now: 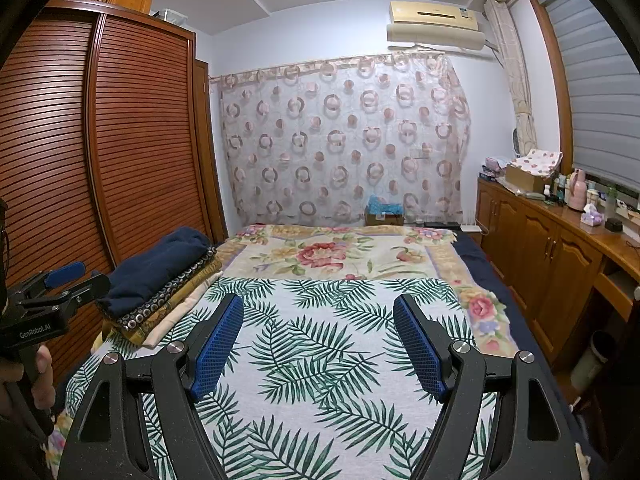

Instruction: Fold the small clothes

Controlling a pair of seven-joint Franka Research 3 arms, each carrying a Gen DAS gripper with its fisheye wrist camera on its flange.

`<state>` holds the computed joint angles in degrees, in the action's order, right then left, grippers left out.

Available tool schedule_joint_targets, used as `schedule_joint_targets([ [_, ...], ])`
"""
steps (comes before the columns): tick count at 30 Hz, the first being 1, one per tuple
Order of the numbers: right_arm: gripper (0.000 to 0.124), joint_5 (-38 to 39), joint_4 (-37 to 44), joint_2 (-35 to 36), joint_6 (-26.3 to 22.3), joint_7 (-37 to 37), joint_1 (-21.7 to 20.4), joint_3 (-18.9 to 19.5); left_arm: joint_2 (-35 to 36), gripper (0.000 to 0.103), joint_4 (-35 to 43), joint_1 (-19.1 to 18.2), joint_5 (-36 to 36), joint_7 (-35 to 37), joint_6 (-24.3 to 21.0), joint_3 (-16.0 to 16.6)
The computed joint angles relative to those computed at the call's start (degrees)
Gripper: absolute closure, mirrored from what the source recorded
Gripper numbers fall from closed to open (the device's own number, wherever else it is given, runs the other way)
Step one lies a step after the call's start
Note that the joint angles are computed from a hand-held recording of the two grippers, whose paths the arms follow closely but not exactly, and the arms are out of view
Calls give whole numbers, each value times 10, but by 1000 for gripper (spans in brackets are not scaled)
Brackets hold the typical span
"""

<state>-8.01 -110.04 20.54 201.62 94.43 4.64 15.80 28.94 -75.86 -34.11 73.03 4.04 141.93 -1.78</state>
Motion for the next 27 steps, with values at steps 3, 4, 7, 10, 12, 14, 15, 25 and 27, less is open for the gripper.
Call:
schedule_joint_targets([
  [3,45,-2,0,0,0,1,-2,1,0,15,-1,0,0,-1,1,0],
  [4,45,-3,0,0,0,2,-2,1,0,15,0,0,0,0,-1,0],
  [7,45,-4,1,1,0,2,-3,1,0,15,0,0,0,0,0,0],
  [10,45,-7,2,1,-1,5,-7,4,0,15,0,0,0,-1,0,0],
  [12,45,-9,2,2,-1,6,-8,5,0,15,0,-1,1,-1,0,0],
  [14,45,-9,3,2,0,6,-8,4,0,15,0,0,0,-1,0,0],
  [15,45,-11,3,2,0,7,-9,5,0,15,0,0,1,-1,1,0],
  [25,45,-14,3,5,4,10,-11,4,1,15,0,-1,2,-2,0,0],
  [27,45,-13,5,6,5,10,-10,3,1,15,0,-1,2,-2,0,0],
])
